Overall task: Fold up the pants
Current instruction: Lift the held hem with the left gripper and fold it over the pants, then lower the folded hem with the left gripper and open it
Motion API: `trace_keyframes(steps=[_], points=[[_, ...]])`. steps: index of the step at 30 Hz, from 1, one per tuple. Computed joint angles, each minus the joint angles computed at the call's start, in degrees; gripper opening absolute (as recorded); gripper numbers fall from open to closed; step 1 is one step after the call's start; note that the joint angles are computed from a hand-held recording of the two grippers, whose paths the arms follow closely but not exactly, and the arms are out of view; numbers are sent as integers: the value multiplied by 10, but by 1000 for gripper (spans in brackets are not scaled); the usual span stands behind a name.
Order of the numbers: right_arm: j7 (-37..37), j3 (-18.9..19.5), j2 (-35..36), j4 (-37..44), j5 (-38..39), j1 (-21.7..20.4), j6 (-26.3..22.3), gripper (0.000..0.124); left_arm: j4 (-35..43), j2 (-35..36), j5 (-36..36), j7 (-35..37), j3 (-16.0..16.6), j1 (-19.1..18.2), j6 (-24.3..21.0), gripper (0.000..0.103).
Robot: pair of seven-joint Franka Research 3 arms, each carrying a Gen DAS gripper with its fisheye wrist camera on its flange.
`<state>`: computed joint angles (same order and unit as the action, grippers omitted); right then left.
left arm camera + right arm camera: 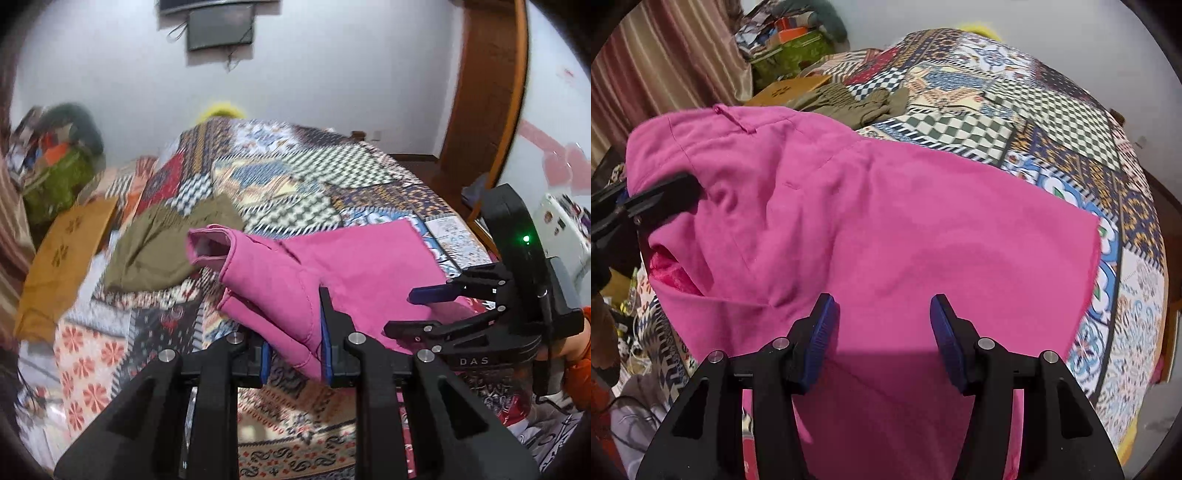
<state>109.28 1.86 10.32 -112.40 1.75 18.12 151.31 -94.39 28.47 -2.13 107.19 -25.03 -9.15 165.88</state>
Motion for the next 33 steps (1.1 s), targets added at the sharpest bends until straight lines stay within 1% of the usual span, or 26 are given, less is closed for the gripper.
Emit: trace_keyframes(steps=[3,8,10,14,16,19,22,26,33], points=[[29,-7,-34,-40,-18,1,15,51,3,0,11,16,-7,-6,4,21],[94,-7,-101,-117,-66,-16,38,51,22,6,8,38,-20,-13,-11,21],[119,-1,-125,-144,-85,-29,38,51,28,9,2,47,-24,-15,-17,21],[151,14,-164,-192,-98,-53,34,51,40,11,-5,64,-28,-24,-30,21],[155,20,-176,-212,-91,-60,30,51,44,12,-5,70,-26,-32,-35,21],[142,23,-181,-231,-61,-63,35,51,48,13,-6,83,-26,-41,-42,21],[143,27,-183,-250,-44,-67,69,51,57,18,-5,90,-22,-54,-51,21],[135,30,-190,-265,-24,-70,89,51,87,35,1,88,-12,-75,-80,21],[145,38,-203,-284,-19,-81,110,51,144,71,-15,94,-9,-96,-147,21]])
